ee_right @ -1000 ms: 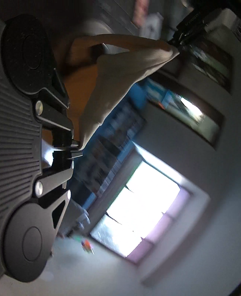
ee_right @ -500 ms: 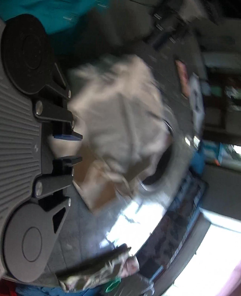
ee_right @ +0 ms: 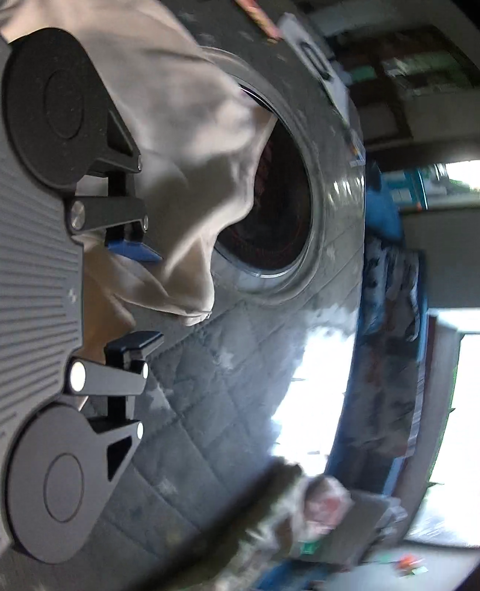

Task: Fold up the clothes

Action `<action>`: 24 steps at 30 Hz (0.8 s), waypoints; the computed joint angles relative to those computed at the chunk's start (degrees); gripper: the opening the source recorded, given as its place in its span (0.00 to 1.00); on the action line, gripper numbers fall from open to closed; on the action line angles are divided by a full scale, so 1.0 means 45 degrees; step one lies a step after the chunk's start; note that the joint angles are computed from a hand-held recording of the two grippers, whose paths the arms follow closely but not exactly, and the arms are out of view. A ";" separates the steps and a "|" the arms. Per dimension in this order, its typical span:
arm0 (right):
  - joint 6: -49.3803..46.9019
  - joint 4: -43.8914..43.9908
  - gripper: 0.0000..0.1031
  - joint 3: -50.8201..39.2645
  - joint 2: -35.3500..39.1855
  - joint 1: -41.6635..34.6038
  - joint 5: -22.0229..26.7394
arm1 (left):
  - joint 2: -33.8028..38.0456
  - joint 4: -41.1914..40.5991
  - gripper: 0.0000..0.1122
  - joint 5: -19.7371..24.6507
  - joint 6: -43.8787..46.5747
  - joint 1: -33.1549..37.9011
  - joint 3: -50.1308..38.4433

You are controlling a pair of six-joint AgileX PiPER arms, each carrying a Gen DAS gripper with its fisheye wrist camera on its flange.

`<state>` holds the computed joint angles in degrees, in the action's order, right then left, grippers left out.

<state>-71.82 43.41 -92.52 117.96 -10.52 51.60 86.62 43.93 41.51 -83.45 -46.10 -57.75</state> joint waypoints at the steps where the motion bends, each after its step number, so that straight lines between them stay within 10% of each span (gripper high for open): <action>1: 0.0586 -0.0073 0.23 -0.0622 0.0473 0.0027 0.0362 | 0.0118 -0.0043 0.41 -0.0166 -0.0019 0.0257 -0.0040; 2: 0.0742 -0.0051 0.08 -0.0942 0.0685 -0.0004 0.0600 | 0.0192 -0.0014 0.41 -0.0333 -0.0037 0.0471 -0.0071; 8: -0.1655 0.0754 0.06 0.1053 -0.0774 -0.0185 -0.3188 | 0.0894 -0.0252 0.46 -0.1323 0.0399 0.1470 -0.0558; 13: -0.3469 0.1307 0.25 0.2535 -0.1538 0.0039 -0.6767 | 0.2019 -0.1314 0.46 -0.2227 0.1622 0.2033 -0.1449; 16: -0.4373 0.2526 0.34 0.2276 -0.1880 -0.0073 -0.5412 | 0.2823 -0.2078 0.46 -0.2610 0.2643 0.2212 -0.2241; 20: -0.1220 0.0690 0.34 -0.0294 -0.0916 0.0542 -0.1234 | 0.3443 -0.2597 0.44 -0.3033 0.3537 0.2182 -0.2839; 24: 0.1322 -0.0541 0.34 -0.2601 0.0602 0.2158 0.0427 | 0.3482 -0.3065 0.33 -0.3258 0.4060 0.2112 -0.2912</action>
<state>-65.87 40.97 -104.23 120.67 -0.81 53.53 102.29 30.14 26.85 -65.19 -36.60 -70.85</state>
